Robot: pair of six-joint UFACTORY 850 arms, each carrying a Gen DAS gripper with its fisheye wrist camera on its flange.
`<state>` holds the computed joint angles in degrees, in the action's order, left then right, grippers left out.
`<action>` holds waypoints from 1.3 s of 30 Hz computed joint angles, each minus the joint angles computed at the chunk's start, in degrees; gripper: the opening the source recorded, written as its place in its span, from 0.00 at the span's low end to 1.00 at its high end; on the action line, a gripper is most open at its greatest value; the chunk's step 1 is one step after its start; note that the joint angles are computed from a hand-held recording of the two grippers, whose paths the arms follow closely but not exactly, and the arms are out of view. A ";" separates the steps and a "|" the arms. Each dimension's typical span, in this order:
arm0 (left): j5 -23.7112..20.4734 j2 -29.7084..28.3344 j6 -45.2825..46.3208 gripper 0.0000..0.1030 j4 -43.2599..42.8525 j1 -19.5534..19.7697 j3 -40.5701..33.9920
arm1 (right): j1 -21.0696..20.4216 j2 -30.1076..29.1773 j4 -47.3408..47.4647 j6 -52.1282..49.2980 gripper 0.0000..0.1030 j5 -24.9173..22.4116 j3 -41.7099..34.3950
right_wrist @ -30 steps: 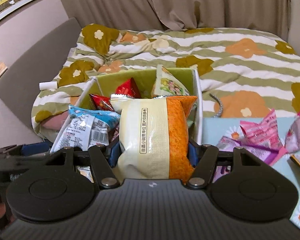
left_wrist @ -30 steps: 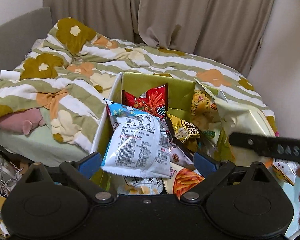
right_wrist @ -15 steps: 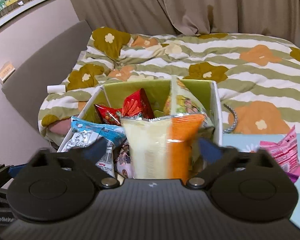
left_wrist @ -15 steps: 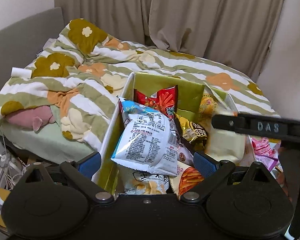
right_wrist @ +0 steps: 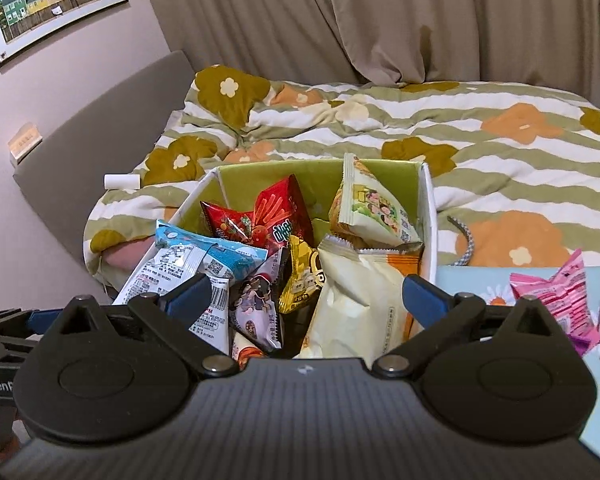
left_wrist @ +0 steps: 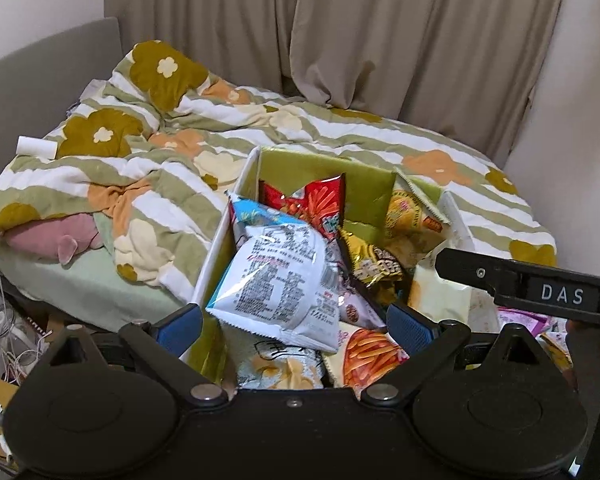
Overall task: Organize snacks
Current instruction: 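Move both tools back toward the pink and purple bags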
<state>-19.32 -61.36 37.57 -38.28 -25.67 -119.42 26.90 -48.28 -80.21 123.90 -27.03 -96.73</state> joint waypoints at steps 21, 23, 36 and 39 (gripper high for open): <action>-7.19 6.12 44.21 0.97 -37.07 -3.09 8.42 | 4.99 17.23 0.58 12.14 1.00 -19.09 20.84; -7.07 6.29 43.97 0.97 -37.03 -4.14 8.66 | 4.73 19.86 0.06 13.73 1.00 -19.43 24.35; 0.87 2.18 20.20 0.97 -18.01 -14.03 3.66 | -3.33 33.76 -5.14 21.77 1.00 -12.60 45.09; 2.28 -0.47 8.92 0.97 -7.37 -15.92 0.21 | -5.92 35.27 -6.75 22.59 1.00 -9.64 48.23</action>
<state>-17.05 -61.83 46.49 -45.65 -41.59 -119.21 20.99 -13.01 -86.97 146.50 -36.67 -48.50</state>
